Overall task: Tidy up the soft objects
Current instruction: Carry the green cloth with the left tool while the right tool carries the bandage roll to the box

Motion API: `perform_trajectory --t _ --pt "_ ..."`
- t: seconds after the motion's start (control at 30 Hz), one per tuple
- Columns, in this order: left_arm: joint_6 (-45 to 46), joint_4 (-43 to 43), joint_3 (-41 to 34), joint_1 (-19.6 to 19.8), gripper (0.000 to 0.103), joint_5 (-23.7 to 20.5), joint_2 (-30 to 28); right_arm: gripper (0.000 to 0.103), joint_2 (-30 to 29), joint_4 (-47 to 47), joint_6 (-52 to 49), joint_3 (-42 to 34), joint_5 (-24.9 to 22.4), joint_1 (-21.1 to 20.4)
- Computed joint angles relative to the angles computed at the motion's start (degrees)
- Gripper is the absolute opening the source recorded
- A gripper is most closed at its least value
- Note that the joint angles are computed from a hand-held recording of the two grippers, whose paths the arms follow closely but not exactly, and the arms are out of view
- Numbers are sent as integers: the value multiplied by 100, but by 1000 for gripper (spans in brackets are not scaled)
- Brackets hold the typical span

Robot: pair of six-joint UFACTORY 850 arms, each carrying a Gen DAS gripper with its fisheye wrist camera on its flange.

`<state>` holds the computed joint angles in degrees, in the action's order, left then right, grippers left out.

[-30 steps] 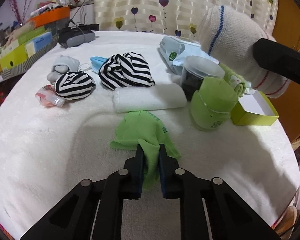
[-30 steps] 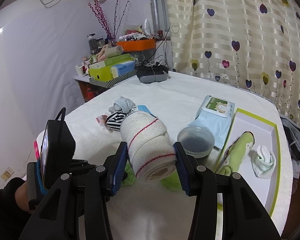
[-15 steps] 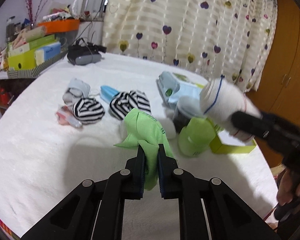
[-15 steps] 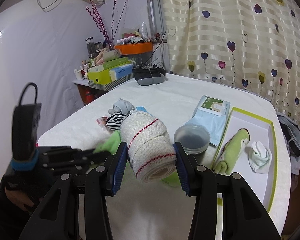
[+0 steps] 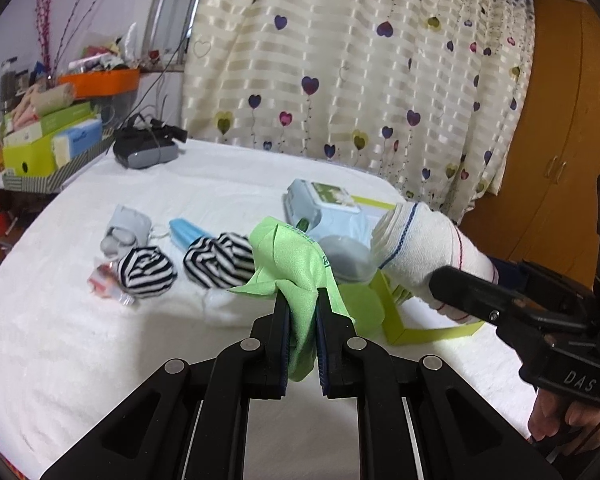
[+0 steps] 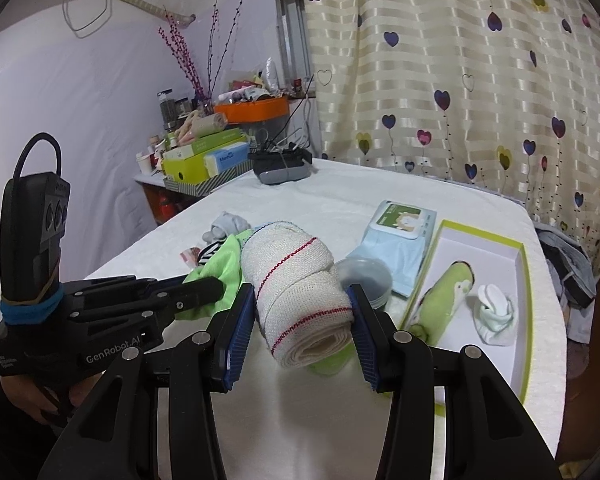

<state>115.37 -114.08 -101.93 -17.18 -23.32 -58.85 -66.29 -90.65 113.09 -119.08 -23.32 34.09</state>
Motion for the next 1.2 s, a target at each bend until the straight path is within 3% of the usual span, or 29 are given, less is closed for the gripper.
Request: perform_trajectory --t 0.43,1.2 --pt "-137 276 -251 -225 11 -27 -55 47 516 -838 1140 891 -305 -77" --pt "-643 1066 -630 -592 11 -188 -205 47 1112 -1389 2167 1956 -707 -207"
